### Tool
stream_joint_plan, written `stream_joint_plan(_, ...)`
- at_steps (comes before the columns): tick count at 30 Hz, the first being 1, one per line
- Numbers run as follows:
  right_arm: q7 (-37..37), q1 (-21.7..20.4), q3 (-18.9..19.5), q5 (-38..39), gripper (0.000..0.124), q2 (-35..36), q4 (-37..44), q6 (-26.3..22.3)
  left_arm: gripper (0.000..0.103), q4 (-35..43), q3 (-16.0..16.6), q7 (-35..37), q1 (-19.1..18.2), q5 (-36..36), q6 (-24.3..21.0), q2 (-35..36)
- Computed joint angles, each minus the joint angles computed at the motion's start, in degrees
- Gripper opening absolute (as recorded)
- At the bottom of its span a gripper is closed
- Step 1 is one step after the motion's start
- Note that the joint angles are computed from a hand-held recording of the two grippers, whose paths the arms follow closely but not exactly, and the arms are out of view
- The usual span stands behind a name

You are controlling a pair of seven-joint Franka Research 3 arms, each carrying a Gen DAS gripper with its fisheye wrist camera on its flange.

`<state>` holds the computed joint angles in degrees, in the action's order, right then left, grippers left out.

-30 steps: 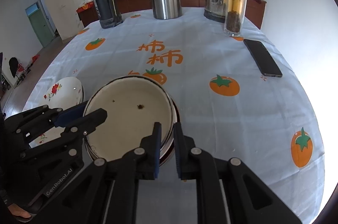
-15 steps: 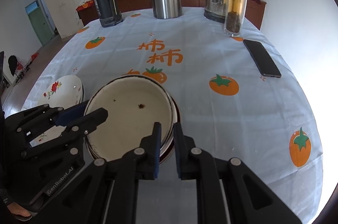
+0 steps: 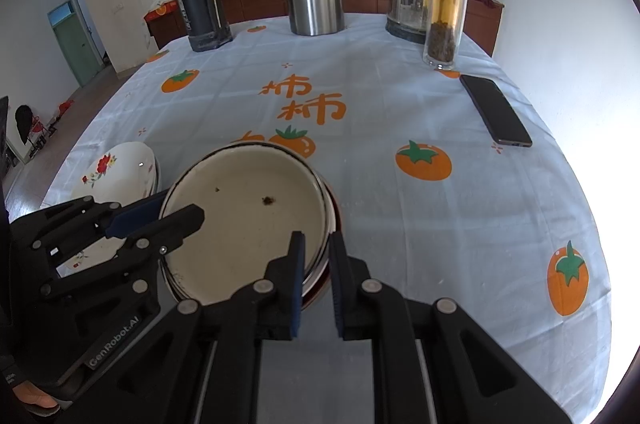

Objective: Organize plates and bowls
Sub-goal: 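Lower the enamel bowl with both grippers into the pink bowl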

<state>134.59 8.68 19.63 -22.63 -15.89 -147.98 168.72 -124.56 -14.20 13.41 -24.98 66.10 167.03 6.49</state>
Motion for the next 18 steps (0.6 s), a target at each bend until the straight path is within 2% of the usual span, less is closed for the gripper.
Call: stream_joint_plan(18, 1.21, -0.35, 0.31, -2.68, 0.015, -0.04, 0.43, -1.09, 0.021, -0.23, 0.13, -0.45, 0.08, 0.56, 0.72, -0.07)
